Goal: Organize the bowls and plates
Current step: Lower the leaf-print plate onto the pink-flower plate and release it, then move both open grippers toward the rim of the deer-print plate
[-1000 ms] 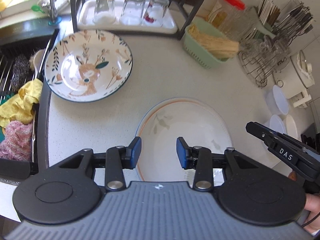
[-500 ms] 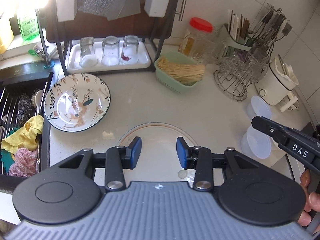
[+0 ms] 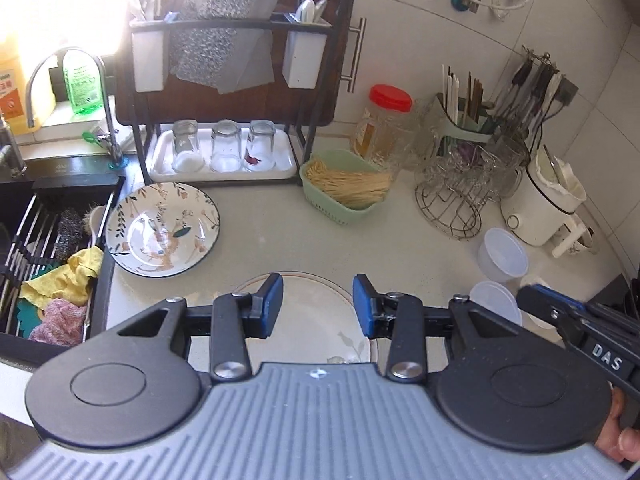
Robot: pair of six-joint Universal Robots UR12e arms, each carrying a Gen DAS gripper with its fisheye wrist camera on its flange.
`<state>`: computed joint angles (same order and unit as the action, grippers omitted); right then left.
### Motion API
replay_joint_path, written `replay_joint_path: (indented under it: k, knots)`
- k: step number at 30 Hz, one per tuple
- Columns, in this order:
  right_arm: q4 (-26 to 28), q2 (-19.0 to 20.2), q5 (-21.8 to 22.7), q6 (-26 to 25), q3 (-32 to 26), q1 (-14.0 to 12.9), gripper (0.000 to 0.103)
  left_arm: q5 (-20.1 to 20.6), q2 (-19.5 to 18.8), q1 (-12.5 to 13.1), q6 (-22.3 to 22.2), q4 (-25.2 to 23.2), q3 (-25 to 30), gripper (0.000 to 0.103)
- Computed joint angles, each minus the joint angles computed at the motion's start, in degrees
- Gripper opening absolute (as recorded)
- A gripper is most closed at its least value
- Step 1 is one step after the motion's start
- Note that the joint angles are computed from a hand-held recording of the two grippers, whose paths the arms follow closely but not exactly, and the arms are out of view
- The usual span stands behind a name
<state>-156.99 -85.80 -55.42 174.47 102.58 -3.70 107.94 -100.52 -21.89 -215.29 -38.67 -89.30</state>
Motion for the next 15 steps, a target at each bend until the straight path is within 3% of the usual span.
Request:
replay_joint_path:
  k: [5,9,15]
  knots:
    - [0.68,-0.96,0.18,-1.38,0.83,-1.16,0.016,-0.55,0.17,-0.98,-1.14,-1.23,-0.03,0.043]
    - [1.11,-1.43,0.57,-1.85,1.36,-1.64,0.016,2.08,0.3,-1.91,-1.93,-2.89,0.16,0.043]
    - [3.75,-1.8,2.43,-5.11,1.78,-2.01,0.016,2.58,0.87,-2.54,-4.44,-5.35,-0.34,0.043]
